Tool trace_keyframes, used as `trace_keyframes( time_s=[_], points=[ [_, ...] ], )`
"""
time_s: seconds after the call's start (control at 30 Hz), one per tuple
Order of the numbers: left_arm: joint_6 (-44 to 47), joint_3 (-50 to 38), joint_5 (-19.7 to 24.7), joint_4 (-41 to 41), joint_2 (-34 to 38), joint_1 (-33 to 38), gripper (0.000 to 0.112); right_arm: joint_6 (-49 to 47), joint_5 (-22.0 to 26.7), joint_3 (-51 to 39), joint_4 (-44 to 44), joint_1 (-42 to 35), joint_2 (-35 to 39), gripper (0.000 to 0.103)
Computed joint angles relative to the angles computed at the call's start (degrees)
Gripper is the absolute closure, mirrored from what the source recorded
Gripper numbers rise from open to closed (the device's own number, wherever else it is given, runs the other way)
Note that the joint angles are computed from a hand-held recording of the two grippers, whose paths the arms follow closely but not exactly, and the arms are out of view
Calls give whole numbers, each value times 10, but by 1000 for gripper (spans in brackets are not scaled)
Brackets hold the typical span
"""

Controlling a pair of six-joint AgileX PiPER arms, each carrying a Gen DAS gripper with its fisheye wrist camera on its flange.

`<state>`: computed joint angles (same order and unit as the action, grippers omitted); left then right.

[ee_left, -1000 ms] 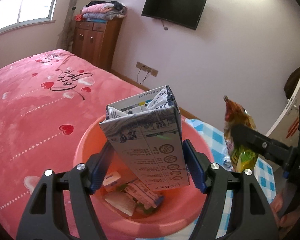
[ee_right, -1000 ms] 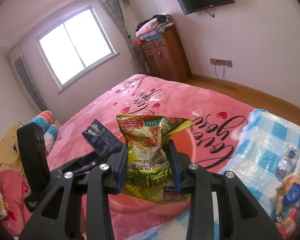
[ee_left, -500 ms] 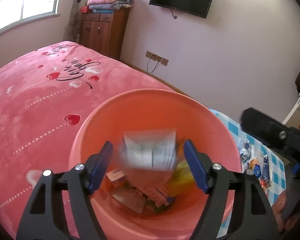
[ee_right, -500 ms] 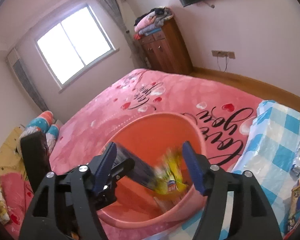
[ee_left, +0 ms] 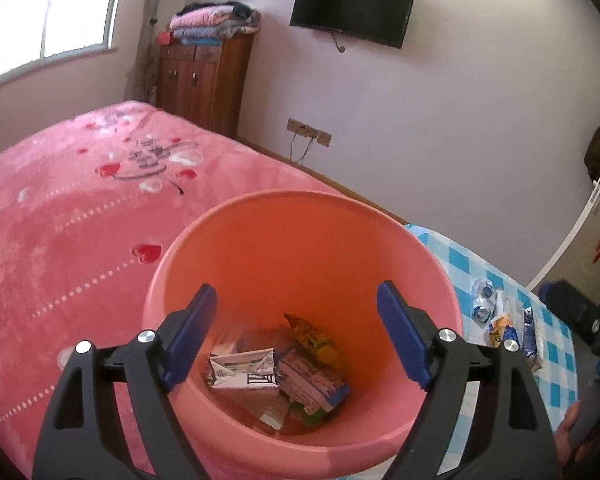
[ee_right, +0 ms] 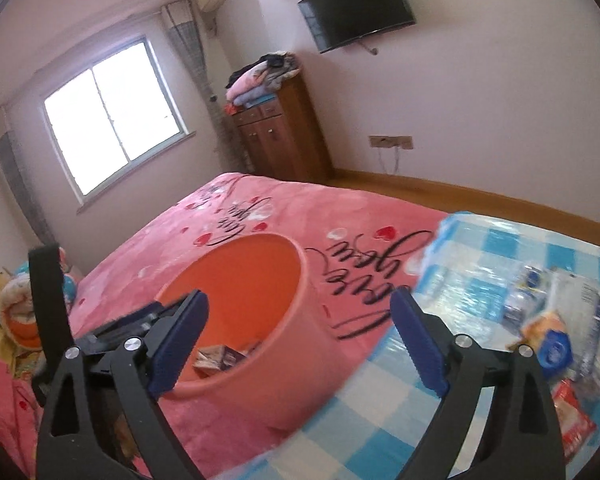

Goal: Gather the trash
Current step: 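Open both tools to drop the carton and chip bag into the bucket, then move both tools back to the table toward the remaining packets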

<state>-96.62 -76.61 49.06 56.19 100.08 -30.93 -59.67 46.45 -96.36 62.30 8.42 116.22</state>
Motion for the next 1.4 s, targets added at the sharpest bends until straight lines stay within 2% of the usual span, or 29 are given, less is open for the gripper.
trace_keyframes(
  time_s=[0.23,0.53,1.07,1.4],
  points=[
    [-10,-25,69,53,12,-50,25,-51,-17,86,32,-48,-34,12],
    [5,-58,104,63,33,-82,24,-78,-16,140,41,-98,-53,10],
    [41,-123,125,43,89,-140,24,-182,-24,255,84,-197,-101,10],
    [92,-196,102,5,147,-170,24,-203,-16,279,79,-274,-95,10]
  ],
)
